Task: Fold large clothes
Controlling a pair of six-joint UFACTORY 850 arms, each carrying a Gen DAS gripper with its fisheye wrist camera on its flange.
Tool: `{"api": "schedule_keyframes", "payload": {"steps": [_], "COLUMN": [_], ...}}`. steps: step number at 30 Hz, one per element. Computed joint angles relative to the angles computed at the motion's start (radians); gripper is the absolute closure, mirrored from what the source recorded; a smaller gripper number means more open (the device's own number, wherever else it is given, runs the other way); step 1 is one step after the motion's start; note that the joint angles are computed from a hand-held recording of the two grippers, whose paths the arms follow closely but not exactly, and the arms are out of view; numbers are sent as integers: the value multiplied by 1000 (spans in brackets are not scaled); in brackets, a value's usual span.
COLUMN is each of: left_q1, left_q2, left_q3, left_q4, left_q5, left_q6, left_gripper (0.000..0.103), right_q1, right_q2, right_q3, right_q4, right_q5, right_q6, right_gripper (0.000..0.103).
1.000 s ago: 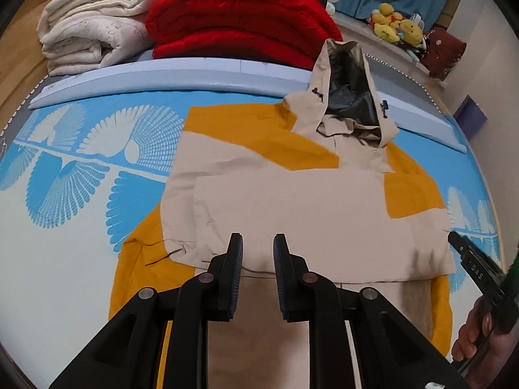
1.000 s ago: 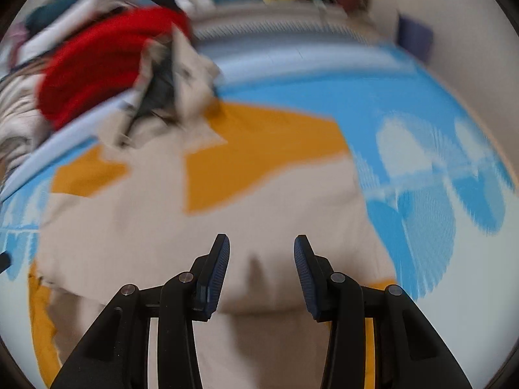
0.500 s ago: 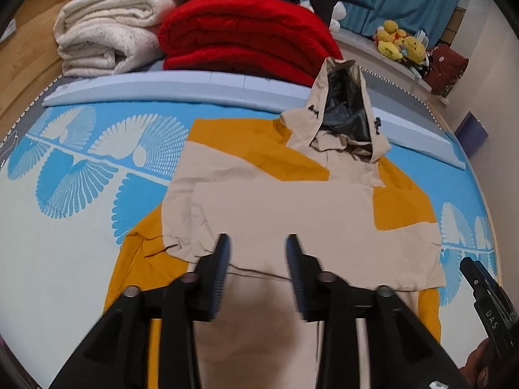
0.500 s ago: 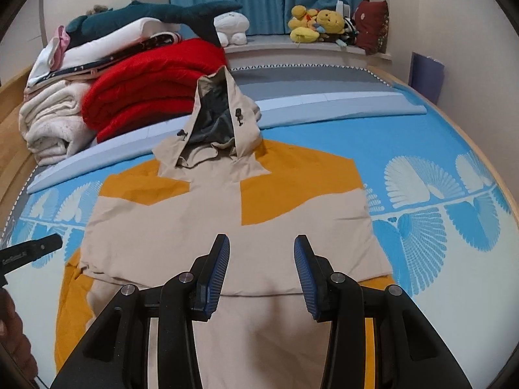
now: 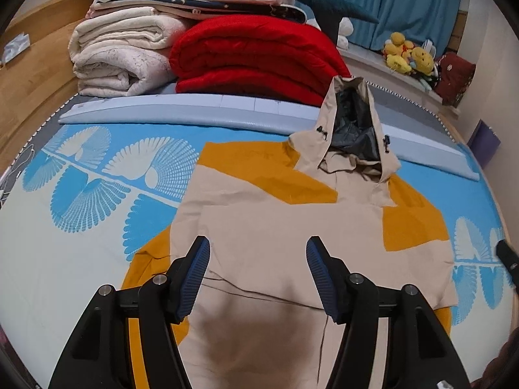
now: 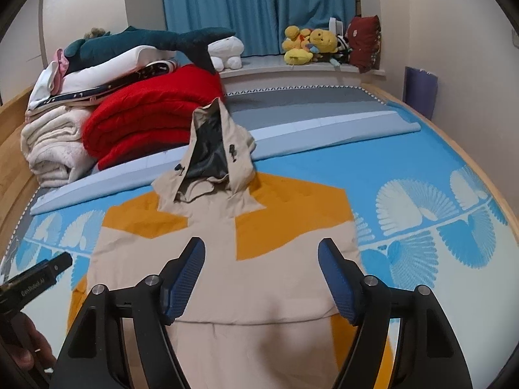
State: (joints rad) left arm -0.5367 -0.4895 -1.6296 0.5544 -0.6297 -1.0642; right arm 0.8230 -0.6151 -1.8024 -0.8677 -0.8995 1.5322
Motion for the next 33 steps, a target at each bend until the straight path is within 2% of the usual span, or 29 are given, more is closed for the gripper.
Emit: {"api": "schedule_keyframes", "payload": {"steps": [9, 14, 17, 20, 22, 23, 26, 33], "left_q1": [-23, -34, -41, -40, -40, -40, -41, 6], "left_q2": [-15, -22, -19, -16, -17, -15, -17, -76], "left_q3": [-15, -21, -17, -12, -13, -11, -9, -86], "left_q4": [75, 123, 145, 133, 124, 122, 132, -15], "left_q5": [-23, -27, -23, -19, -18, -13, -14, 6], "left_q6": [10, 13, 19, 34, 43, 45, 40, 170], "left_gripper": [45, 49, 56, 68, 81, 82, 86, 87], "right_q1": [-4, -9, -11, -21, -25, -26, -30, -48], "right_q2": [12, 8, 7, 3, 8, 8, 5, 19], "right_q3": [13, 5, 2, -8, 0, 2, 1, 29], "right_q4": [-11, 5, 7, 39, 49, 51, 68, 114], "right_q5": [-10, -30, -46, -36, -20, -19, -27, -7], "right_q6": [-24, -70, -75, -98, -98, -99, -109, -108], "right_gripper": [31, 36, 44, 61, 77, 79, 80, 75]}}
